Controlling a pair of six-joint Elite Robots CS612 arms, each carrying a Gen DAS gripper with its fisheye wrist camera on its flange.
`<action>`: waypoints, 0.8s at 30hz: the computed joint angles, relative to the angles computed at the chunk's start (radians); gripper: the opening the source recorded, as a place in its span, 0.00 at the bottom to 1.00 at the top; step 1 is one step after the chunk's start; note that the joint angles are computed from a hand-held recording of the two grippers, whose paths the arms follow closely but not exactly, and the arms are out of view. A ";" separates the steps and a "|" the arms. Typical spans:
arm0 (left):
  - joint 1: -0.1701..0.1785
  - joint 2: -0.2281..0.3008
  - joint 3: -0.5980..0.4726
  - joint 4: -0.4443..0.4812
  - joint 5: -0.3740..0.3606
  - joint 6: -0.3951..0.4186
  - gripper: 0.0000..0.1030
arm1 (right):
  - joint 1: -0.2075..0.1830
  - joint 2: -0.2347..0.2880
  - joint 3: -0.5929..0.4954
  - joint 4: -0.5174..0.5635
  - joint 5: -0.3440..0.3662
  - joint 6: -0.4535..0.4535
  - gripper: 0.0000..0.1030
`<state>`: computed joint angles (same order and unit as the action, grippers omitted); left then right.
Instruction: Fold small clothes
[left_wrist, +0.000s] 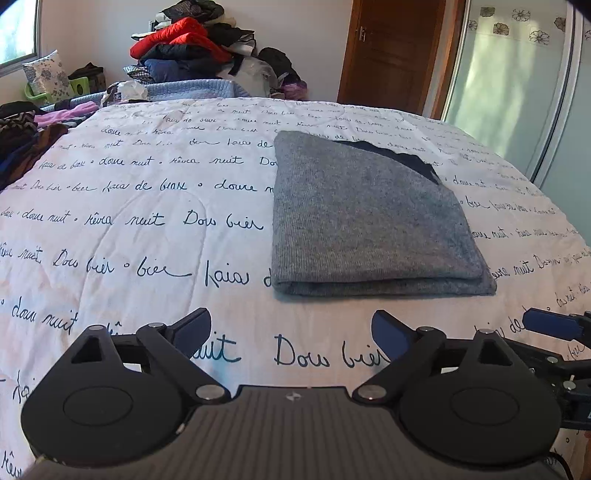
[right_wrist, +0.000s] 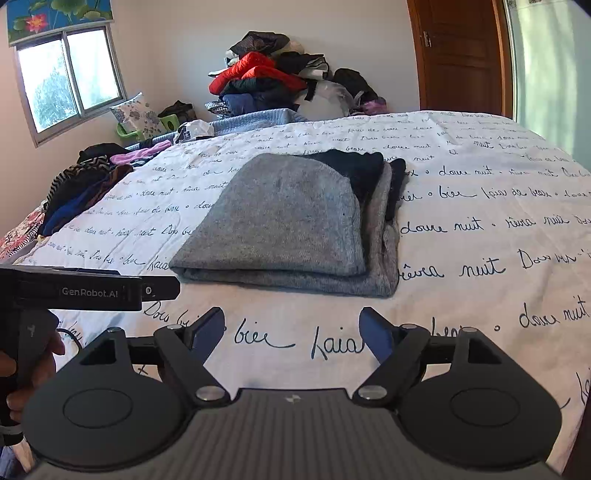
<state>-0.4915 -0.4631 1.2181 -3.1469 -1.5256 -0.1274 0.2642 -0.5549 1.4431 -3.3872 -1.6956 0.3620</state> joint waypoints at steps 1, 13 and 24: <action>-0.003 -0.002 0.006 -0.002 0.014 -0.005 0.90 | 0.002 -0.002 0.005 0.001 -0.002 0.001 0.83; -0.018 0.005 0.027 -0.027 0.093 -0.043 0.90 | 0.011 -0.022 0.035 0.034 -0.009 0.085 0.96; -0.022 0.018 0.023 -0.025 0.118 -0.035 0.91 | 0.027 0.026 -0.043 0.118 -0.119 0.042 0.97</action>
<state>-0.5139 -0.4454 1.2407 -3.1720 -1.4076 -0.1622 0.2917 -0.5289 1.3997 -3.2696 -1.8145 0.4036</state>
